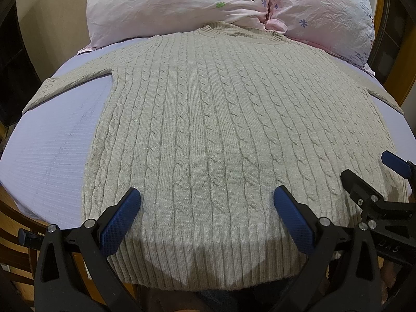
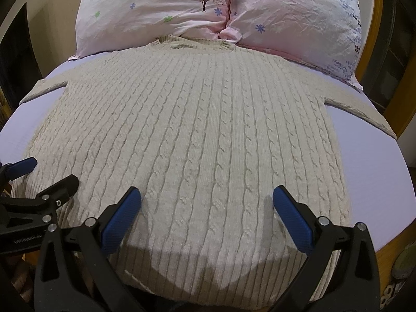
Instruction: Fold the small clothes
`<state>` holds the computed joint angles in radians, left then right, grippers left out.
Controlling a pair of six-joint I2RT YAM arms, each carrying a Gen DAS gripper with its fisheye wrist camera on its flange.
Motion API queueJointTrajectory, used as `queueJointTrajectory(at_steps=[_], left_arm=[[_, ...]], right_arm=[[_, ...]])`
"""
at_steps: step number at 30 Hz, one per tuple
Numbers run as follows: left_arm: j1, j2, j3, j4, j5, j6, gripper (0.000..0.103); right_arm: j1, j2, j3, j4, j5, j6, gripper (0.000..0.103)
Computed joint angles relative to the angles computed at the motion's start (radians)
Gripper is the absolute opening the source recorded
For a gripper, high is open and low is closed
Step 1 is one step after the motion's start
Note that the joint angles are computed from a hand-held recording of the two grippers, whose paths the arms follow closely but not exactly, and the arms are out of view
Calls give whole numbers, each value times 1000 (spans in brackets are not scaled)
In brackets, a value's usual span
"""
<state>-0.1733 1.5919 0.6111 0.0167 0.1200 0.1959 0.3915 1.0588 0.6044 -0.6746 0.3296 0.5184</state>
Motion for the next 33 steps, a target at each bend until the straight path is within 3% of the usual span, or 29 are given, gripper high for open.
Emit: queueJointTrajectory(at_steps=[33], left_arm=[[-4, 24, 13, -2, -4, 3, 102]], right_arm=[[-49, -6, -19, 18, -38, -17, 101]])
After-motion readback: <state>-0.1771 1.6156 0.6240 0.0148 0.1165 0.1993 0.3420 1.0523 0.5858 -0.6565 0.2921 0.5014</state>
